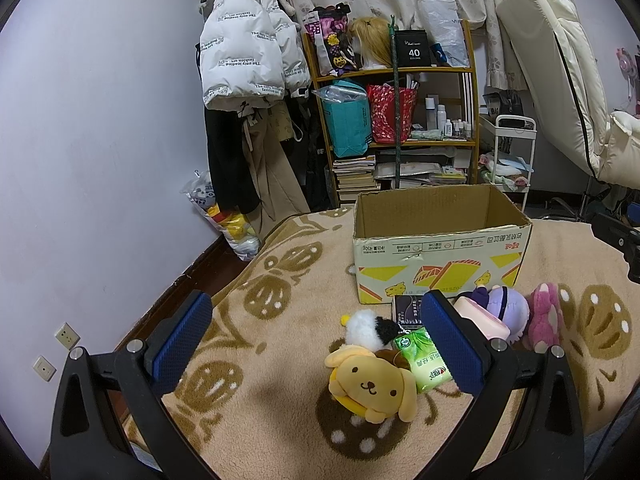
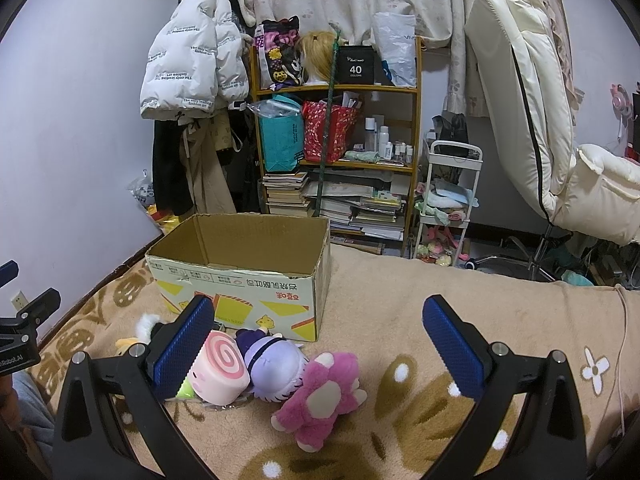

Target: Organize soft objects

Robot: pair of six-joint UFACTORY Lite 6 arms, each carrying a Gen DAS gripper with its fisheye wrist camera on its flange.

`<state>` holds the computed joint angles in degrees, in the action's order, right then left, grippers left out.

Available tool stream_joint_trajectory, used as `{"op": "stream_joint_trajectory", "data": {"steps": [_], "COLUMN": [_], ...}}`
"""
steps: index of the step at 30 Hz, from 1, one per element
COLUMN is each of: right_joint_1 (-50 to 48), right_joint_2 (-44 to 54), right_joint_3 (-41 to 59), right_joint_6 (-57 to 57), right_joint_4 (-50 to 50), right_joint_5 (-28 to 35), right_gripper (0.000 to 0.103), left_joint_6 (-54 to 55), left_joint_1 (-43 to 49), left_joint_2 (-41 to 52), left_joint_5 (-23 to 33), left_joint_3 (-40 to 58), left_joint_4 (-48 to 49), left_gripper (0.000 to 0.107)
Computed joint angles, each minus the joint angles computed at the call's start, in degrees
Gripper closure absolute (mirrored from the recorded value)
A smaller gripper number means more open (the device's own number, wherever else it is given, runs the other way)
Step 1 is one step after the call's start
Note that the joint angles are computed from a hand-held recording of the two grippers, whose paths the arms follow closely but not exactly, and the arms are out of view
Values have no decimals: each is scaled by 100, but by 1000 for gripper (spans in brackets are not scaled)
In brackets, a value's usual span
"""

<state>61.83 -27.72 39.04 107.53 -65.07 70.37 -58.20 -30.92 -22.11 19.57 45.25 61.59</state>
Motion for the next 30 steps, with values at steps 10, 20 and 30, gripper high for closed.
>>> {"op": "stream_joint_trajectory", "data": {"steps": [10, 20, 30], "right_joint_1": [8, -690, -1652], "right_joint_2": [-11, -251, 5], "right_joint_3": [-7, -376, -320], "right_joint_6": [55, -254, -852], "right_joint_4": [-52, 22, 406], "right_joint_5": [-31, -770, -1829], "right_gripper": [0, 0, 0], "left_joint_6": [414, 1990, 2857], "left_joint_1": [165, 400, 492], "left_joint_2": [177, 821, 1680], "left_joint_5": [-161, -244, -37], "left_joint_3": [51, 428, 957], "left_joint_4": [-421, -2065, -2900], "left_gripper": [5, 5, 5]}}
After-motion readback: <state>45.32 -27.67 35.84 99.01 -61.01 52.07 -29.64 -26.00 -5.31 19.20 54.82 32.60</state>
